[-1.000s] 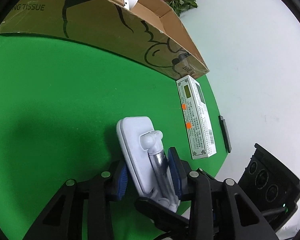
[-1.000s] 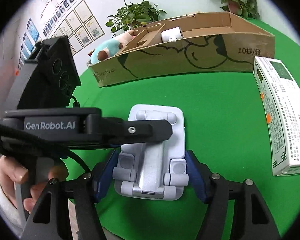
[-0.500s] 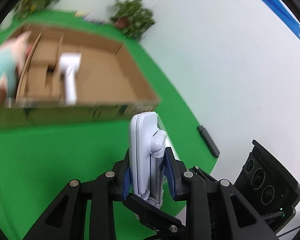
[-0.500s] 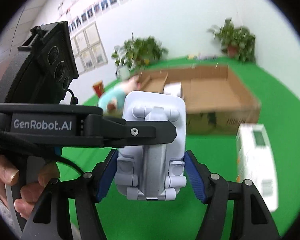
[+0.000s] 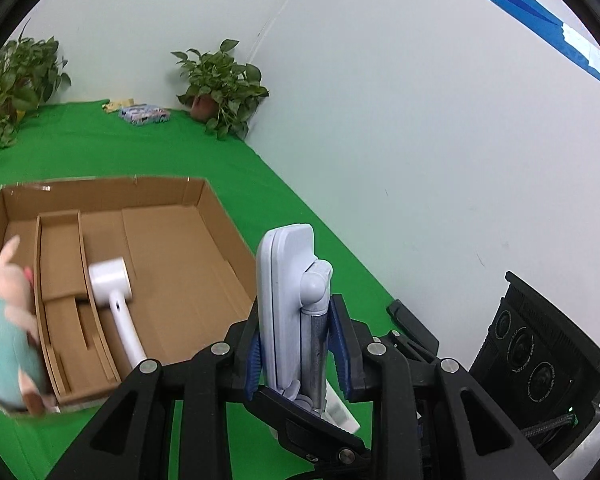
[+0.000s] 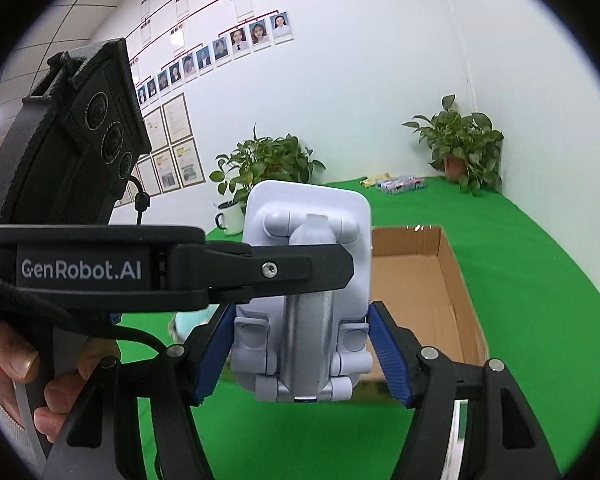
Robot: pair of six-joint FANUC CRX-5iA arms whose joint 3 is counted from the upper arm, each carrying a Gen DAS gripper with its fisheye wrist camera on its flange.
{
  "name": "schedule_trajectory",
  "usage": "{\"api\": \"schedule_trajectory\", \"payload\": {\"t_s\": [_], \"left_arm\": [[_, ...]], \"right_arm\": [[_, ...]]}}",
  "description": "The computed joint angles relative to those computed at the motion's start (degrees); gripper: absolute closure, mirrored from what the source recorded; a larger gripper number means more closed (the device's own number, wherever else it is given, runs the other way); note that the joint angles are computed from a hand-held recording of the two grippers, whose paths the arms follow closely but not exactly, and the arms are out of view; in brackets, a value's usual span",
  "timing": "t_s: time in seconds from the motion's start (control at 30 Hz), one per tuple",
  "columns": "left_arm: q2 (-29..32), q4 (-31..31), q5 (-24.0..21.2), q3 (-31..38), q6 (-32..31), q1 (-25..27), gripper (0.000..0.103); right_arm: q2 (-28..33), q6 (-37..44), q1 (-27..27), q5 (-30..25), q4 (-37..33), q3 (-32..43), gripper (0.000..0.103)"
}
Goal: Organize objects
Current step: 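Carry the phone stand with the right gripper into the box beside the hair dryer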
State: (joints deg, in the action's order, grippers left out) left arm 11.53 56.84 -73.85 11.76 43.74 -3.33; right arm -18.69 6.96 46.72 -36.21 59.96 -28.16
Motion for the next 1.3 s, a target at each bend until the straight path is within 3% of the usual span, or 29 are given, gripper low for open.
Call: {"api": "schedule_trajectory", "payload": {"t_s": [0.23, 0.37, 0.43, 0.57, 0.7, 0.93, 1.17, 1.3], "left_arm": [[7.3, -2.8, -2.3, 12.8, 6.1, -0.7, 0.077], [12.4, -5.9, -4.2, 20.1, 10.8, -1.2, 0.077], [14.7, -7.3, -5.1, 22.8, 12.9, -1.4, 0.077], [20.0, -11.7, -7.9, 28.7, 18.4, -2.1, 0.077], [24.8, -13.9, -10.3, 31.7, 22.5, -2.6, 0.077], [30.3, -15.5, -12.5, 33.6, 27.4, -2.5, 0.078], [33.1, -17.3, -15.0, 34.7, 30.8, -2.3, 0.078], [34.6, -19.7, -17.1, 38.3, 34.0, -2.5, 0.082]], "right_arm": [[3.6, 9.3, -3.5, 1.8, -8.9, 6.0, 0.038], [6.1, 17.5, -4.9, 1.6, -18.3, 10.2, 0.038], [7.7, 22.4, -6.0, 1.1, -24.2, 12.8, 0.038], [11.6, 37.0, -9.6, -1.4, -42.6, 19.5, 0.038], [15.6, 45.8, -13.1, -5.3, -54.7, 24.5, 0.038], [22.2, 53.7, -17.8, -11.0, -66.0, 30.3, 0.038], [25.7, 55.7, -19.5, -16.4, -71.2, 33.5, 0.039], [26.4, 55.1, -20.2, -17.9, -73.1, 34.4, 0.046]]}}
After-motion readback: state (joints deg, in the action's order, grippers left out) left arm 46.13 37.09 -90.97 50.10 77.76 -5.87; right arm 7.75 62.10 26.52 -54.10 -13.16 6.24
